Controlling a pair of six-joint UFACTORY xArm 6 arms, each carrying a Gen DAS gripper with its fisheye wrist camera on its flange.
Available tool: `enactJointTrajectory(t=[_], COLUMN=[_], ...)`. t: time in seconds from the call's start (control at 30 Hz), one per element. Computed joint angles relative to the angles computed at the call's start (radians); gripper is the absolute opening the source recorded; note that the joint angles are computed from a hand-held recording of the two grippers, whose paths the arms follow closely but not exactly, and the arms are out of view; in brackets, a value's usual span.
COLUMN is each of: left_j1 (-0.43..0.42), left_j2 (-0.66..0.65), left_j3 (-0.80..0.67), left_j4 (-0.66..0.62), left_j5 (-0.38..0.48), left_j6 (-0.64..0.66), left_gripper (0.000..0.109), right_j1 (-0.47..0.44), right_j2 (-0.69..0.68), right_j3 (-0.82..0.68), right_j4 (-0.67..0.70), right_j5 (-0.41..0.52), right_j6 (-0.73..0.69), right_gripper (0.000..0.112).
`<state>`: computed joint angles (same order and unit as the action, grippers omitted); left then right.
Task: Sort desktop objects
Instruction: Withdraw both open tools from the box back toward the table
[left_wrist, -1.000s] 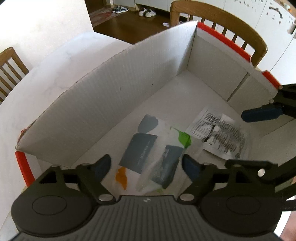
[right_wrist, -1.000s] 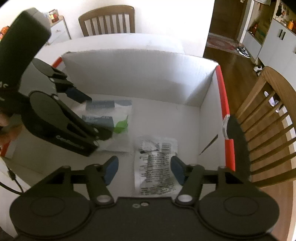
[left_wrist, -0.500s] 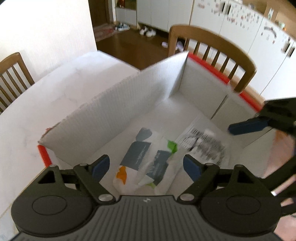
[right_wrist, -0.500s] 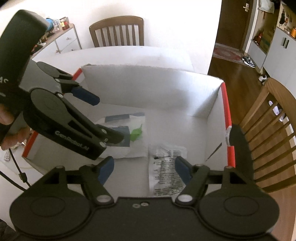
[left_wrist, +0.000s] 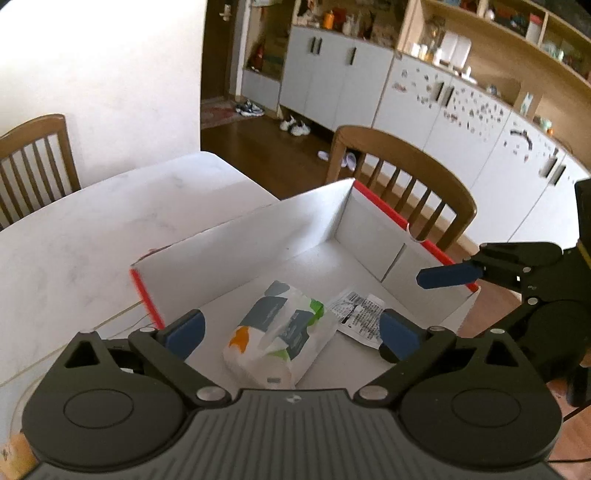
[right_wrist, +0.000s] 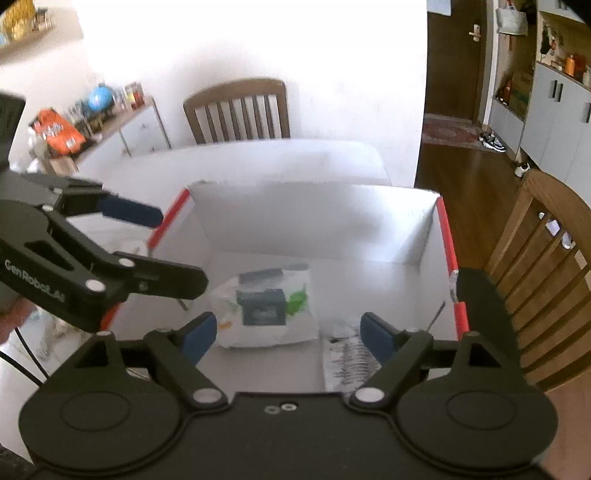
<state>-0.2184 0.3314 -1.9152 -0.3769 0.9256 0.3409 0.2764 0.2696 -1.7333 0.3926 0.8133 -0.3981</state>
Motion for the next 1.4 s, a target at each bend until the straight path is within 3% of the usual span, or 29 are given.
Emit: enactJointTrajectory(t=[0.3, 0.53, 1.0, 1.4], left_j1=[0.044, 0.111, 0.270, 0.452], left_j2=[-0.219, -0.367, -0.549, -0.602], left_j3=[0.289, 0.456, 0.632, 0.672], left_j4=[-0.098, -0.227, -0.334, -0.431], left_j5=[-0.156, -0.214, -0.202, -0.113], left_j6=[0.089, 0.242, 0.467, 0.596], left_gripper=[0.103, 0.103, 0.103, 0.103], right_j1=[0.065, 0.122, 0.274, 0.376], right_j2=[-0.108, -0.160, -0.189, -0.176], right_j3=[0.144, 0.214, 0.266, 0.256], right_j4=[-0.010, -0.042, -0.211, -0.355], right_j5=[-0.133, -0.218, -0.329, -0.365], right_j6=[0.037, 0.112, 0.328, 0.517], right_gripper=[0.092, 0.094, 0.095, 0.095])
